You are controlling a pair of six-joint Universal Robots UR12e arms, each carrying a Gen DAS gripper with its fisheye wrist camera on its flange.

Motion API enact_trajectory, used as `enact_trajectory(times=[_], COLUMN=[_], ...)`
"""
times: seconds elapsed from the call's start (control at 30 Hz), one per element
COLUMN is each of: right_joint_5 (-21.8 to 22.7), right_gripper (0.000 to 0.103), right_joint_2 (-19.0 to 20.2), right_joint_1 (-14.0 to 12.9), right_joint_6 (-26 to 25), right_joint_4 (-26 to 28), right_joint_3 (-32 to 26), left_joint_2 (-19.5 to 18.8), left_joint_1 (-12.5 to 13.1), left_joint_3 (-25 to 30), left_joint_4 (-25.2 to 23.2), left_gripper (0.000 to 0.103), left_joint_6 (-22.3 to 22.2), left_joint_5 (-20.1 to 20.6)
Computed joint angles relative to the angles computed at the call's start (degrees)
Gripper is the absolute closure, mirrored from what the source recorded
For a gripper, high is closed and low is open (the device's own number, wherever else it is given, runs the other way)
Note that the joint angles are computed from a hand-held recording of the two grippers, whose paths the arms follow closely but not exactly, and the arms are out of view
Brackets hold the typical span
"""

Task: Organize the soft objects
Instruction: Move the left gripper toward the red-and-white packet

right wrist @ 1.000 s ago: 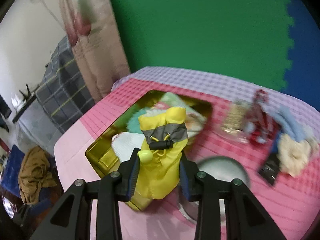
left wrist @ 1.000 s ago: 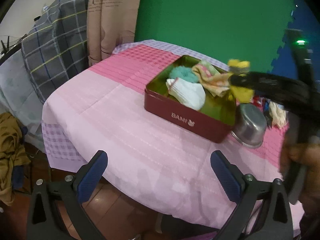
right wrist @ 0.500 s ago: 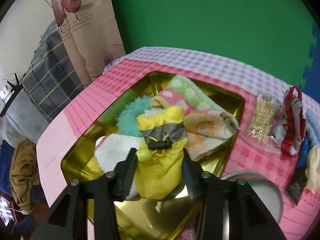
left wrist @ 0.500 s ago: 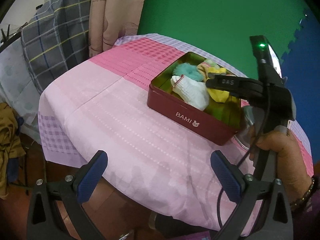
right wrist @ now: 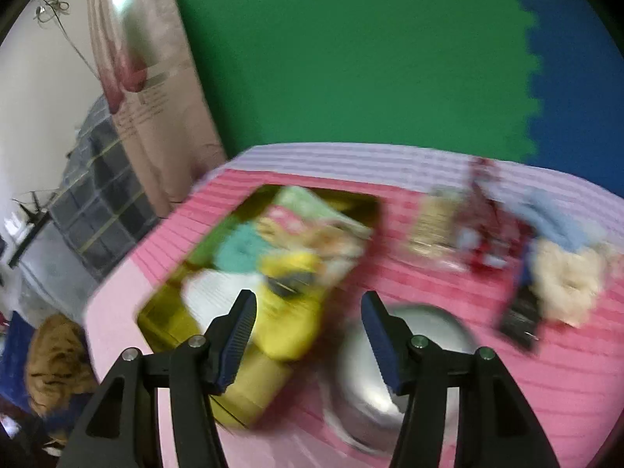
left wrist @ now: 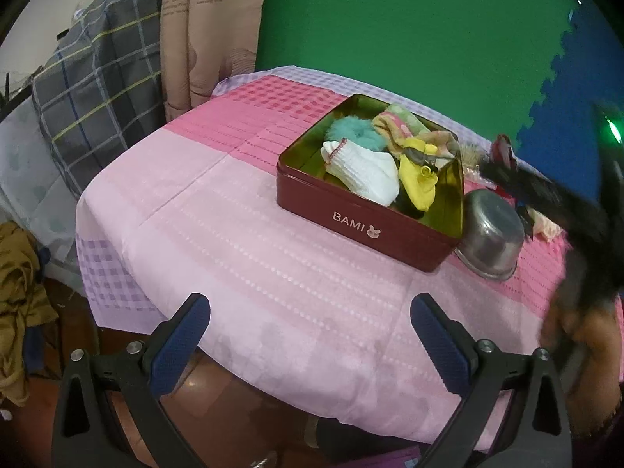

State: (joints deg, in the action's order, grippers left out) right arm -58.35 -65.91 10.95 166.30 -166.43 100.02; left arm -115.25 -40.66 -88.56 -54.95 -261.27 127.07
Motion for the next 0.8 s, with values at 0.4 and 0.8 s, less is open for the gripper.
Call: enact_trajectory(times=[0.4, 0.8], right_joint_5=[-25.83, -25.73], right_gripper=[0.046, 0.025], right_joint_2=[-0.89, -0.5], right_joint_1=[-9.41, -11.87], right_joint_6=[1.78, 7.6], right_joint_4=[-5.58, -1.01], right_joint_3=[5.79, 4.54], left_joint_2=[-2.76, -6.48], left_joint_1=[-0.86, -1.74], left_joint_3=[4.19, 10.22], left_joint_4=[-4.97, -10.93], left_gripper=[0.001, 0.001], left_joint_6=[5.35, 11.88], left_joint_5=[1.11, 1.61])
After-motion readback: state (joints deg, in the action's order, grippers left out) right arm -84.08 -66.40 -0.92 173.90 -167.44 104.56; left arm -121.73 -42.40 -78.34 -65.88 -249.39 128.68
